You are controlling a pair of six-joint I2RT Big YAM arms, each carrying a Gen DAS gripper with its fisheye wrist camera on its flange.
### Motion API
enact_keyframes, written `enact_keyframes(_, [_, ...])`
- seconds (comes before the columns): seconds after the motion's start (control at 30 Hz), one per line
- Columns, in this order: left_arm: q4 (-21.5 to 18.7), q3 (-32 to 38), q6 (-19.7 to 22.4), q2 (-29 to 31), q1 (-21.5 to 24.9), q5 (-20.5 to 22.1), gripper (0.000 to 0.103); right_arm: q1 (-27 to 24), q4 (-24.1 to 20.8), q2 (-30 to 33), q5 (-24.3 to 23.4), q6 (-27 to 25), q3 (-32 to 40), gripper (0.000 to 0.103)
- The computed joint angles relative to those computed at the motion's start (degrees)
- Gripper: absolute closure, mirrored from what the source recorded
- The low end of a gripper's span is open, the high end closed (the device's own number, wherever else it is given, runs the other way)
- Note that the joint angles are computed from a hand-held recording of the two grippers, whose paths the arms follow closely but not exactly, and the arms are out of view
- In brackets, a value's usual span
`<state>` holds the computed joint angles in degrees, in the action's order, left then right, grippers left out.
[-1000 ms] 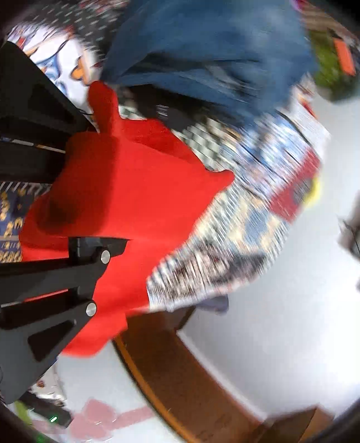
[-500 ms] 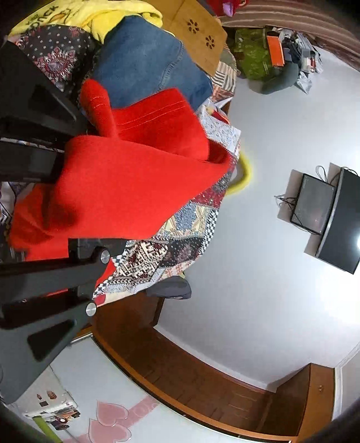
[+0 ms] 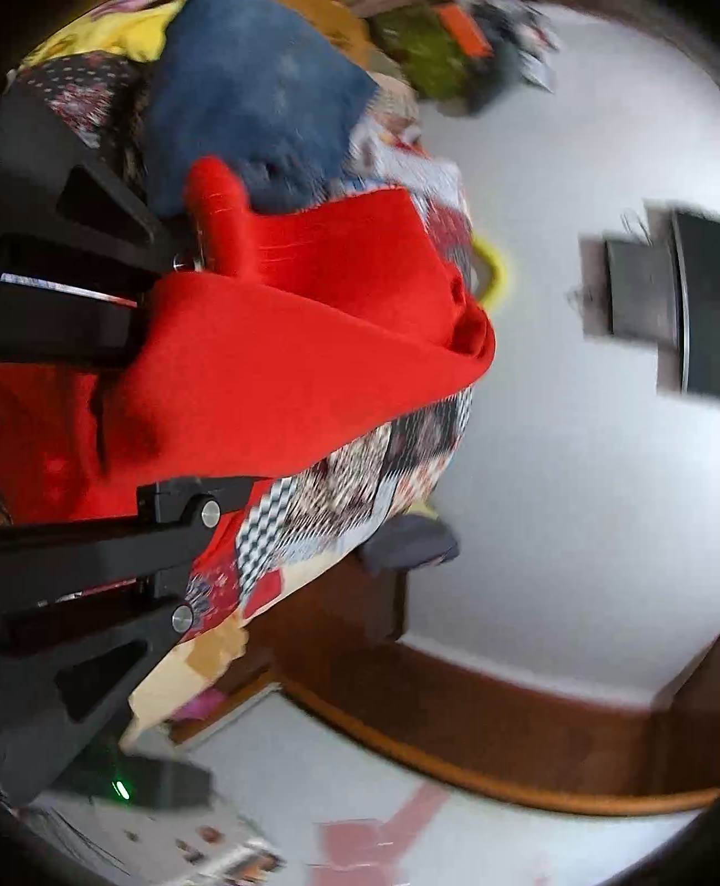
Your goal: Fold large clothes
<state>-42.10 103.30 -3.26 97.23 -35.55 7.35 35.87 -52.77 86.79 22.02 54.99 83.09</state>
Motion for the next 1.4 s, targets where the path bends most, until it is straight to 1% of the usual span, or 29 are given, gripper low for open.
enact_keyframes(0.07, [-2.4,1.69,1.05,2.36,-2.33,0.51,0.093,-0.35,-2.85,-3.34,3.14,2.97,-3.69,0.0])
enact_keyframes(0.1, [-4.26,2.53,1.41,3.82,-3.4,1.11,0.093,-0.67,-4.13,-4.58,3.7,4.2,-5.11,0.0])
enact_keyframes(0.17, [-8.89,3.89,3.7,6.67,-5.16,2.14,0.092,-1.39,-5.87,-7.17,3.77,7.07,-8.47,0.0])
enact_keyframes(0.23, [-14.05,4.74,6.91,8.47,-6.03,3.92,0.092,-1.94,-6.38,-9.44,3.2,9.94,-11.63,0.0])
enact_keyframes(0.27, [-16.81,4.95,8.47,9.27,-6.39,4.67,0.09,-2.38,-5.94,-10.84,2.46,11.05,-13.51,0.0])
enact_keyframes(0.3, [-18.07,4.16,9.58,9.13,-6.68,4.8,0.088,-2.01,-6.06,-11.9,2.26,12.38,-14.59,0.0])
enact_keyframes(0.33, [-18.36,2.74,10.66,8.32,-6.8,4.94,0.08,-1.99,-6.15,-12.45,2.14,13.03,-15.23,0.0])
enact_keyframes(0.37, [-18.32,1.23,11.87,7.2,-6.73,5.21,0.07,-1.88,-6.5,-12.81,2.25,13.45,-15.56,0.0])
enact_keyframes(0.4, [-17.34,-1.34,12.62,5.16,-6.43,5.27,0.066,-1.93,-6.85,-13.0,2.47,13.23,-15.45,0.0])
enact_keyframes(0.43, [-16.37,-3.21,12.91,3.45,-6.01,5.43,0.057,-1.66,-7.23,-13.15,2.95,13.17,-15.26,0.0])
enact_keyframes(0.47, [-14.95,-5.81,13.09,0.81,-5.26,5.8,0.044,-1.24,-7.56,-13.46,3.92,13.04,-14.97,0.0])
enact_keyframes(0.5, [-13.93,-7.1,13.13,-0.76,-4.85,5.96,0.039,-0.79,-7.57,-13.74,5.34,12.84,-14.55,0.0])
enact_keyframes(0.53, [-12.38,-8.02,13.17,-2.03,-4.3,5.84,0.031,-0.35,-7.38,-13.86,6.29,12.63,-14.26,0.0])
enact_keyframes(0.57, [-10.5,-9.88,13.49,-4.06,-3.62,5.1,0.024,-0.01,-7.22,-13.54,7.08,11.92,-13.27,0.0])
enact_keyframes(0.67, [-6.36,-12.7,14.04,-7.75,-1.57,1.64,0.013,0.16,-5.14,-11.83,8.06,8.06,-10.09,0.0])
enact_keyframes(0.73, [-4.59,-12.56,14.1,-7.97,0.12,-0.64,0.01,0.23,-3.15,-10.29,8.43,4.72,-7.81,0.0])
enact_keyframes(0.8, [-5.04,-10.78,13.14,-6.38,1.58,-2.78,0.01,0.32,-1.49,-7.99,8.48,0.92,-4.87,0.0])
enact_keyframes(0.87, [-7.57,-7.73,11.31,-3.39,3.34,-1.97,0.01,0.3,-0.11,-4.94,8.09,-2.59,-1.5,0.0])
enact_keyframes(0.93, [-9.67,-5.37,10.09,-0.4,4.41,-1.16,0.01,0.06,0.67,-2.08,6.6,-5.27,1.18,0.0])
enact_keyframes(1.0, [-12.12,-3.5,9.56,2.45,5.01,-0.43,0.01,-0.39,1.48,0.6,4.37,-7.69,3.01,0.0])
enact_keyframes(1.07, [-14.26,-2.89,9.82,4.66,5.48,1.31,0.009,-1.12,1.38,3.87,1.1,-9.74,4.95,0.0])
enact_keyframes(1.13, [-15.22,-3.5,10.13,5.88,5.73,3.34,0.009,-1.55,0.52,5.59,-0.35,-10.47,5.42,0.0])
enact_keyframes(1.2, [-12.79,-6.54,9.37,5.13,6.11,4.22,0.006,-1.87,-1.13,6.39,-0.05,-9.96,4.88,0.0])
enact_keyframes(1.23, [-10.78,-8.36,8.7,4.29,6.32,4.36,0.004,-2.21,-2.04,6.45,0.45,-9.14,3.99,0.0])
enact_keyframes(1.27, [-9.44,-9.73,8.27,3.58,6.62,5.04,0.004,-2.6,-3.69,6.37,0.94,-7.67,3.07,0.0])
enact_keyframes(1.3, [-9.14,-10.27,8.11,3.32,6.85,5.71,0.004,-2.97,-4.87,5.88,1.07,-6.5,1.96,0.0])
enact_keyframes(1.4, [-7.93,-12.4,7.74,2.09,7.05,6.44,0.004,-3.7,-3.83,1.88,0.88,-4.03,-3.53,0.0])
